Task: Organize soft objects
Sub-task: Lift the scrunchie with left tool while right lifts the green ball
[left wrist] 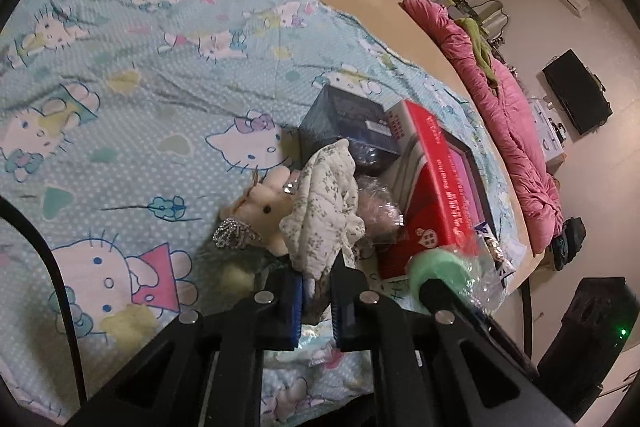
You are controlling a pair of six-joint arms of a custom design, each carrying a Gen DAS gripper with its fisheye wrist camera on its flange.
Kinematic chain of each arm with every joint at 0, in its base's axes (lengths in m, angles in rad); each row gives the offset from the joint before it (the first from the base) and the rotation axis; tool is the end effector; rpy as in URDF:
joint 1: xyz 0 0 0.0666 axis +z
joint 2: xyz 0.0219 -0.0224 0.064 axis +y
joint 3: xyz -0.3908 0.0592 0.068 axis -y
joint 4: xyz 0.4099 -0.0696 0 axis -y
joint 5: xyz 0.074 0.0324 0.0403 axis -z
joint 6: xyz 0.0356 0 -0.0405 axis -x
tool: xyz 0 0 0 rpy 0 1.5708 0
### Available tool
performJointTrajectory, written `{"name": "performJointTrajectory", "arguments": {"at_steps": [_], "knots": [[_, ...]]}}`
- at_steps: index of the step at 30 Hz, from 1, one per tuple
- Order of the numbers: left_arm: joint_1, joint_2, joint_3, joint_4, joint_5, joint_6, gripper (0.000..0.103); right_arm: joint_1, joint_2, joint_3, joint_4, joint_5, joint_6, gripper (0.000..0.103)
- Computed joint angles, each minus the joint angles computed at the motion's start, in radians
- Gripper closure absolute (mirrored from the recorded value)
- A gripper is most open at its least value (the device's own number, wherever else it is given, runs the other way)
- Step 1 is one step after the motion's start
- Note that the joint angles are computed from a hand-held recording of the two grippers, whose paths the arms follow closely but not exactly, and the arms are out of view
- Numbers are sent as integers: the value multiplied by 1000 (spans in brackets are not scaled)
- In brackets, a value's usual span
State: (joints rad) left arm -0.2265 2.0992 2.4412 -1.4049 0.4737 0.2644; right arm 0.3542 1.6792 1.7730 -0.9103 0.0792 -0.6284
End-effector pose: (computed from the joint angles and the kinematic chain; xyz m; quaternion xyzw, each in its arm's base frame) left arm 0.6930 -0.1768 0.4788 0.0411 0.9419 -0.2797 0.1817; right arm 0.5777 0.2102 0.4702 0.1414 0.9183 0.1412 0.3418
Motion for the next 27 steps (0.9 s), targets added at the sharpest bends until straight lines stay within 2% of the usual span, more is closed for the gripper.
{"name": "performJointTrajectory", "arguments": {"at_steps": [3, 10, 27], "knots": [[-2, -24, -8, 8, -8, -9, 92, -1, -18, -8, 17, 7, 33, 63], [-31, -70, 1, 14, -103, -57, 92, -9, -44, -13, 28, -8, 66, 63], [-103, -123, 39, 20, -142, -79, 92, -30, -150, -45, 58, 48, 131, 63]]}}
